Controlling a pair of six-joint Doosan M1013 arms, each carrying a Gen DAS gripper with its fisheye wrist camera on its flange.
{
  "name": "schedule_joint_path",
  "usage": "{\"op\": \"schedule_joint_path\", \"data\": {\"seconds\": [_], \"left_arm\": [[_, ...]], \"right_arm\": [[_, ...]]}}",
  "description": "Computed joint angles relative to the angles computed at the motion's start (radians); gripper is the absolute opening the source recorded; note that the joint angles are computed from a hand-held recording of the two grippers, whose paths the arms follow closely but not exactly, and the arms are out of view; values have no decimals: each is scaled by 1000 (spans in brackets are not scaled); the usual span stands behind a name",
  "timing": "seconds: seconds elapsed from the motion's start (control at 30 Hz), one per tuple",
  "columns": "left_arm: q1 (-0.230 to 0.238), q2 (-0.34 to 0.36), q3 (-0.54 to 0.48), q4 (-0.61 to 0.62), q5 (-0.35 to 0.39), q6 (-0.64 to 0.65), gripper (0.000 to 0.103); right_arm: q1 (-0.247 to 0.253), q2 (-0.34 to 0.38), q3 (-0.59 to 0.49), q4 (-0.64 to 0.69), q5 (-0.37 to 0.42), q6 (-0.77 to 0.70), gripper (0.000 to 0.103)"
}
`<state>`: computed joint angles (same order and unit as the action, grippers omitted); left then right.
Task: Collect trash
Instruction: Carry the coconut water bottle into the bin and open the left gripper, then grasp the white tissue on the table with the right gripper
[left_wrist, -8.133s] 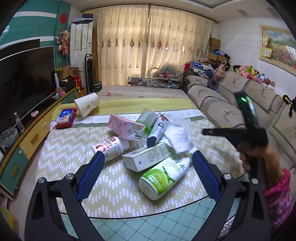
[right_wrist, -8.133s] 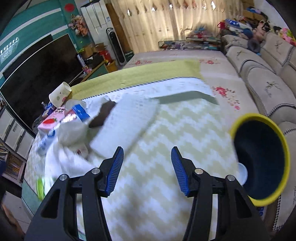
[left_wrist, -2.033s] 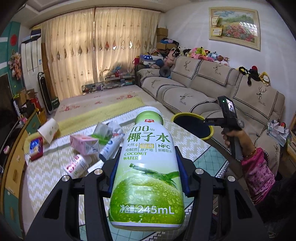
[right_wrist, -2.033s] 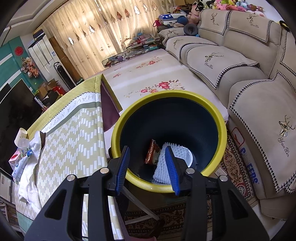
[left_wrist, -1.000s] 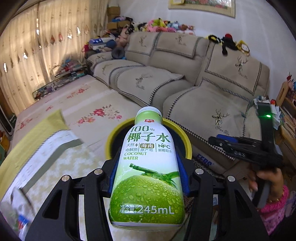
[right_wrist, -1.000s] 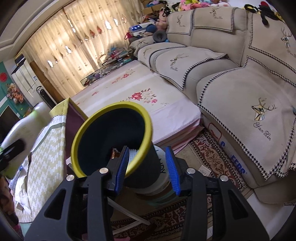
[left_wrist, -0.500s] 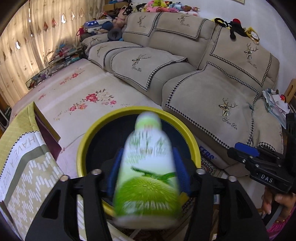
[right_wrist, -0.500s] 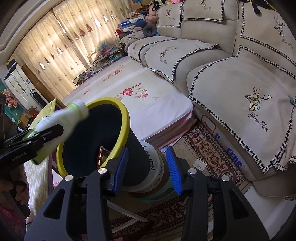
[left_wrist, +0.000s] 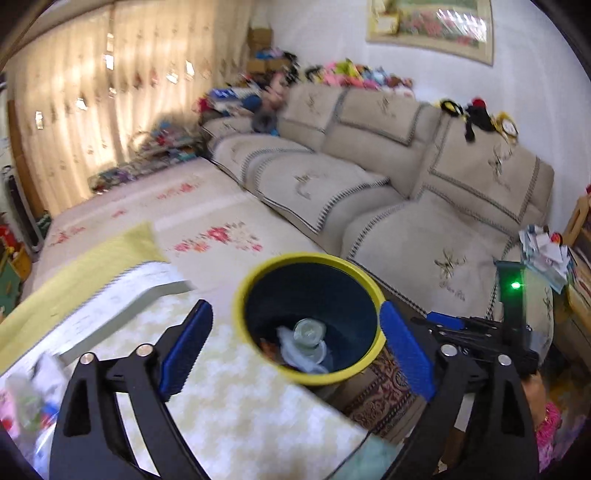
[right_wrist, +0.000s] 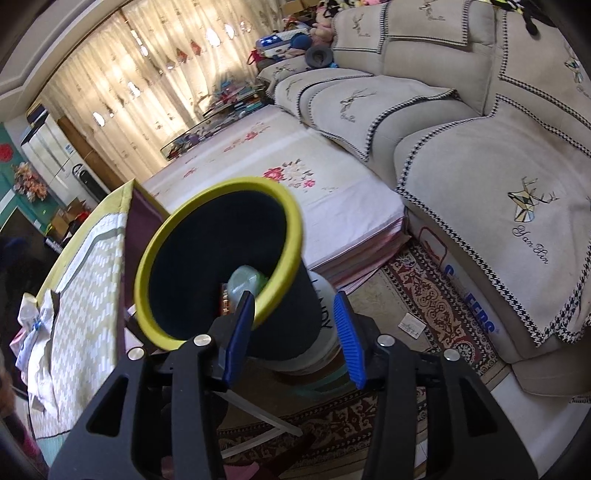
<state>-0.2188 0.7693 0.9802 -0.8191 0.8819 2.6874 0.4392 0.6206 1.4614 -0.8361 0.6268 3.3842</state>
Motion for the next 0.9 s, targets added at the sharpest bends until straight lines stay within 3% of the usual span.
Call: {"op": "schedule_joint_path", "data": {"seconds": [0.23, 0.43, 0.6, 0.9], "left_arm": [[128, -109, 171, -121, -169, 38, 95], [223, -146, 254, -68, -311, -84, 95], [283, -151, 285, -57, -368, -143, 95], [332, -150, 316, -156, -397, -55, 95]], "right_arm": [[28, 47, -98, 66, -28, -160, 43], [58, 125, -254, 224, -41, -440, 43], [88, 205, -423, 400, -33, -719, 43], [133, 378, -788, 711, 66, -1153, 43]]}}
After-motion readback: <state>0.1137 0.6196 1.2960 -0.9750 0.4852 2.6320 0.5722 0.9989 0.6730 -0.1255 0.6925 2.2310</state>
